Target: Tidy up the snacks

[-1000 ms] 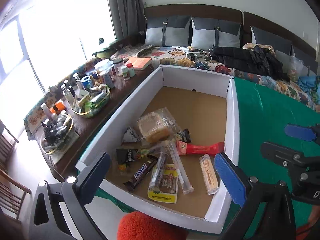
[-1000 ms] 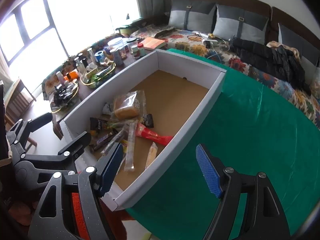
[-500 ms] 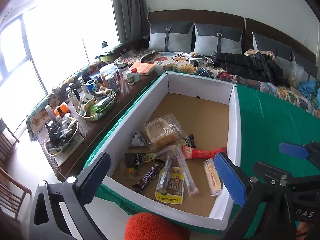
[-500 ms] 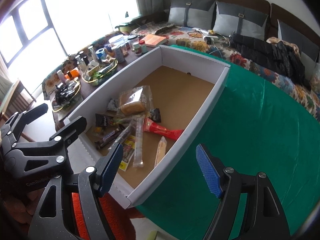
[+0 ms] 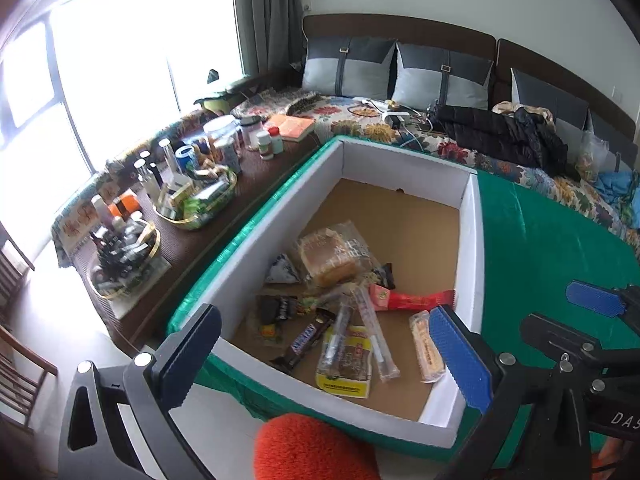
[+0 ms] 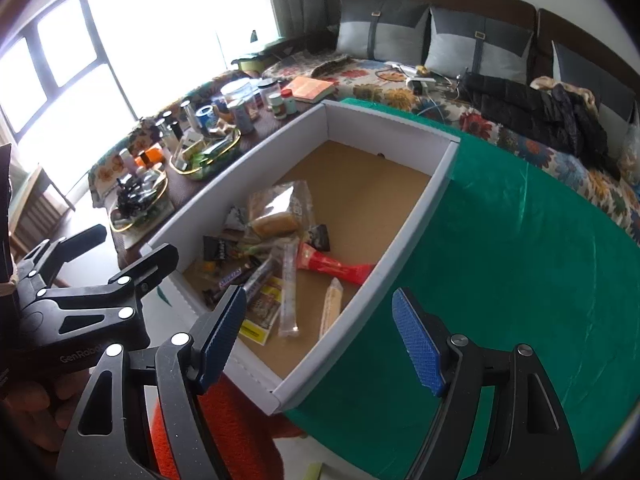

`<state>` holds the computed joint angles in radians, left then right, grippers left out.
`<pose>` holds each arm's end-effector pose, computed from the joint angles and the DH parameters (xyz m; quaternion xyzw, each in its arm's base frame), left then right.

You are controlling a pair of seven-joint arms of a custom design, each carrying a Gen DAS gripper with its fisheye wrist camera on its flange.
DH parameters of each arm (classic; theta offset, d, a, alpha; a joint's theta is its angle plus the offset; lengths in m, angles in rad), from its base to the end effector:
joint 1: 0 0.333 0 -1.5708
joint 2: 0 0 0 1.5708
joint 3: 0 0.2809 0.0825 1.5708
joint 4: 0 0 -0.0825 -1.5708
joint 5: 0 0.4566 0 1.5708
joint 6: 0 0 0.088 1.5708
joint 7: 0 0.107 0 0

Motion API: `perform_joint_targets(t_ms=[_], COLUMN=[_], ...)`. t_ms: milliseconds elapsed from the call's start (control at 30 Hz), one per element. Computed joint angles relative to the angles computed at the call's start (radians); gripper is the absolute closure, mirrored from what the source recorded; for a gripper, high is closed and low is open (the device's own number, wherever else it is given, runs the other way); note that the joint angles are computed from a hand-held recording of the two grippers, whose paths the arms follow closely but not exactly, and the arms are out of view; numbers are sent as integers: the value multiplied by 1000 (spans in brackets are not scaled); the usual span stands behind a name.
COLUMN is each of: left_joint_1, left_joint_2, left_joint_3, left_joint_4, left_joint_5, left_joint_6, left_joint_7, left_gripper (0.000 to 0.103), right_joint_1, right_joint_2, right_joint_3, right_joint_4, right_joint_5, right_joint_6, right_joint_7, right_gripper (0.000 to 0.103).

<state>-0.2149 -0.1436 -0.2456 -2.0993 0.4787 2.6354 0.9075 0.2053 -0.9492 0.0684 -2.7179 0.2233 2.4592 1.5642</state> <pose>0.5583 -0.2944 0.4941 -0.6057 0.7029 -0.2681 0.2593 0.4047 0.1122 0.5275 -0.7114 0.6127 -0.1539 0.3080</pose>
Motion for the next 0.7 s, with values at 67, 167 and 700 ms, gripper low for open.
perform_joint_targets(t_ms=[67,167,700], left_joint_1=[-1,-8,22], left_joint_2=[-9,-22,-58], left_joint_3=[3,15,6], left_joint_4=[0,-5,-34], left_joint_5=[-12,-75,-58], left_joint_6=[-15,-30,10], left_joint_7=[12,54,43], left_gripper=[0,0,0], right_joint_1=[8,13,3], right_joint_2=[1,-10,1], right_joint_3=[-3,2,63], right_joint_4=[8,12,42], right_joint_5=[6,7,-71], right_joint_6=[-11,-21,-9], right_joint_7=[0,3,75], right_gripper=[24,24,24])
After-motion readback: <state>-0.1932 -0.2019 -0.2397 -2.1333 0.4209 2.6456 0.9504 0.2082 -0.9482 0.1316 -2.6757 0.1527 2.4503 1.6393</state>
